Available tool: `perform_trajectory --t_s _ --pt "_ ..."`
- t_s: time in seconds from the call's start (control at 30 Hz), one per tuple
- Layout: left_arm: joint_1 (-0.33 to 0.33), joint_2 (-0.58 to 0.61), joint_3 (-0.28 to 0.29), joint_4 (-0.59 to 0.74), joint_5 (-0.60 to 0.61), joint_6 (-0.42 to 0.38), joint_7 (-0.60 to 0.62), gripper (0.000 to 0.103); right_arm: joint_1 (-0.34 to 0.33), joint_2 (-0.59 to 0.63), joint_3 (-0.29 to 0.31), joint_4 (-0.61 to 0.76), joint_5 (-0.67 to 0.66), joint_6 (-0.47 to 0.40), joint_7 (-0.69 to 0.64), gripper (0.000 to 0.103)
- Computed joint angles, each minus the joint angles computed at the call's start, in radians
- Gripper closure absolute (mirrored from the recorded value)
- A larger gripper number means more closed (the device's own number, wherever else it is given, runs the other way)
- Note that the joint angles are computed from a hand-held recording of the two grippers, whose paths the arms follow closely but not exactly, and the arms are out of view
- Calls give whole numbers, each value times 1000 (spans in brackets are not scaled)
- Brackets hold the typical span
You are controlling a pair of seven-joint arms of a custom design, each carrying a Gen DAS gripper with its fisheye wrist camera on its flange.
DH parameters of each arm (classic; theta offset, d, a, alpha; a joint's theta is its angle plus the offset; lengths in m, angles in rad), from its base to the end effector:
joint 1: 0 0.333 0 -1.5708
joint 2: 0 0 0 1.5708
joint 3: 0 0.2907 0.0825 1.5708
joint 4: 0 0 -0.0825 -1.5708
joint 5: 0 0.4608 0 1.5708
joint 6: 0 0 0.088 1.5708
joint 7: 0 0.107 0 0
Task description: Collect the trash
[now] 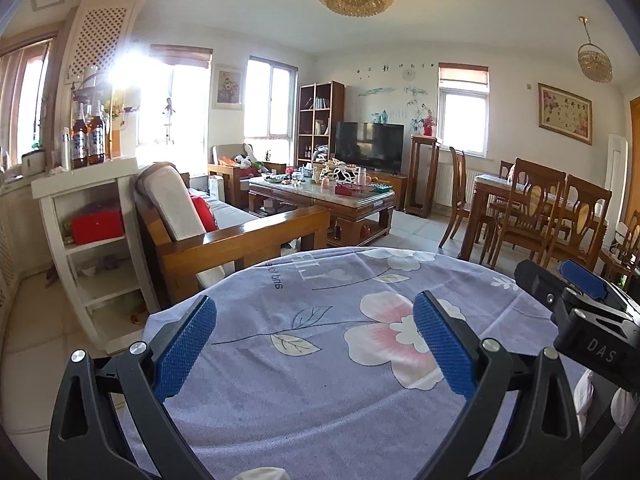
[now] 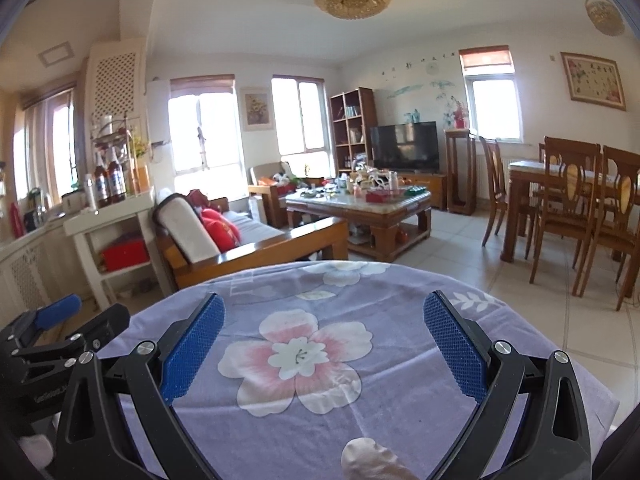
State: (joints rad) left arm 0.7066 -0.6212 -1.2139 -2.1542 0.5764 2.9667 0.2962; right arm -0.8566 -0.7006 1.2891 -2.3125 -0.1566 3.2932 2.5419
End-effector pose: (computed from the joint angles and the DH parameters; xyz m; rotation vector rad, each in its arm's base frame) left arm 0.4800 -0.4015 0.5145 -1.4511 1.4976 -1.0952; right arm 0.5053 0.3258 0.4737 -1.4055 1.3777 -0.8864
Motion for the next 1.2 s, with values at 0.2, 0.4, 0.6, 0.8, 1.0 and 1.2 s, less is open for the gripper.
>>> perform_trajectory --t_s 0.2,0.4,0.6,0.8,1.0,1.2 --pt "12 -34 -5 -4 0 13 -12 5 8 -40 -2 -6 3 -12 12 5" --pt "30 -57 -11 -7 -23 34 2 5 15 -70 -6 -13 -6 -11 19 5" --pt "32 -78 -12 -16 -57 36 7 5 25 -85 -14 -19 -13 -17 23 5" --pt "36 -93 -21 -9 -67 7 16 5 31 -77 -22 -25 -9 -13 31 5" --pt "40 -94 -25 -3 -69 -1 18 5 36 -74 -28 -31 -3 -10 40 5" --pt "41 -115 -26 -6 -73 7 16 5 41 -70 -33 -31 -4 -18 41 5"
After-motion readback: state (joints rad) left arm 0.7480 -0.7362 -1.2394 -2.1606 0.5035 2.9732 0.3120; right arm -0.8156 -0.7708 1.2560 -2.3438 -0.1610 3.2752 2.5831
